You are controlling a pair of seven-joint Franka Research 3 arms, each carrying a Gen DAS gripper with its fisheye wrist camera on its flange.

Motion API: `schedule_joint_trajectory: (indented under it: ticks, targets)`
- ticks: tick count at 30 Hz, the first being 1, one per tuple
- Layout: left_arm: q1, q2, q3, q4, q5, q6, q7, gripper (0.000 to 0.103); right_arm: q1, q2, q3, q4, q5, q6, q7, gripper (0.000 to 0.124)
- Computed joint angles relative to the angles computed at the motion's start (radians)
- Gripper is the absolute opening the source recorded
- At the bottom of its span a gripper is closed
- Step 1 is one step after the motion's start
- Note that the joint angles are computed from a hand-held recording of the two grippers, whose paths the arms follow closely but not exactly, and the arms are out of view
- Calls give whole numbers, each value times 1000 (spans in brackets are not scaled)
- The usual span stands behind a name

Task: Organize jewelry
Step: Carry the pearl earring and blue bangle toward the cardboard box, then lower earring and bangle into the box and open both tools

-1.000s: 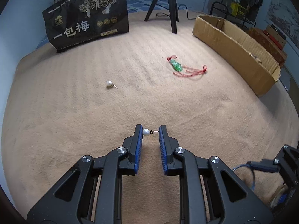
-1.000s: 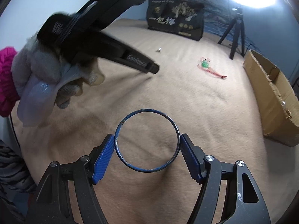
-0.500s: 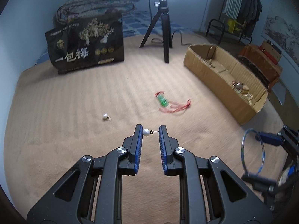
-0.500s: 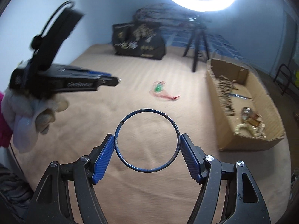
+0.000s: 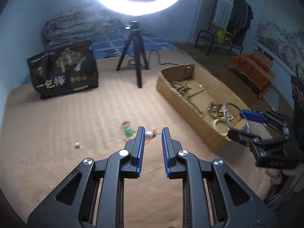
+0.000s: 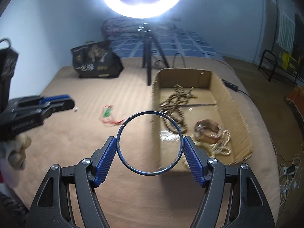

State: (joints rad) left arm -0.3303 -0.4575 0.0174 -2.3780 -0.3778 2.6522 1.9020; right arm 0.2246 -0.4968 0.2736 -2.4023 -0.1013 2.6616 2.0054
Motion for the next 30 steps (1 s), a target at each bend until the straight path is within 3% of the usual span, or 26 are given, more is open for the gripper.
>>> schedule_joint_trajectory:
  ticks: [13, 30]
  targets:
    - [-65, 79, -59, 71, -30, 52, -19, 17, -88, 54, -54, 66, -47, 3, -45, 71]
    - [-88, 186, -124, 144, -78, 55, -40, 17, -93, 176, -118, 149, -9, 23, -95, 71]
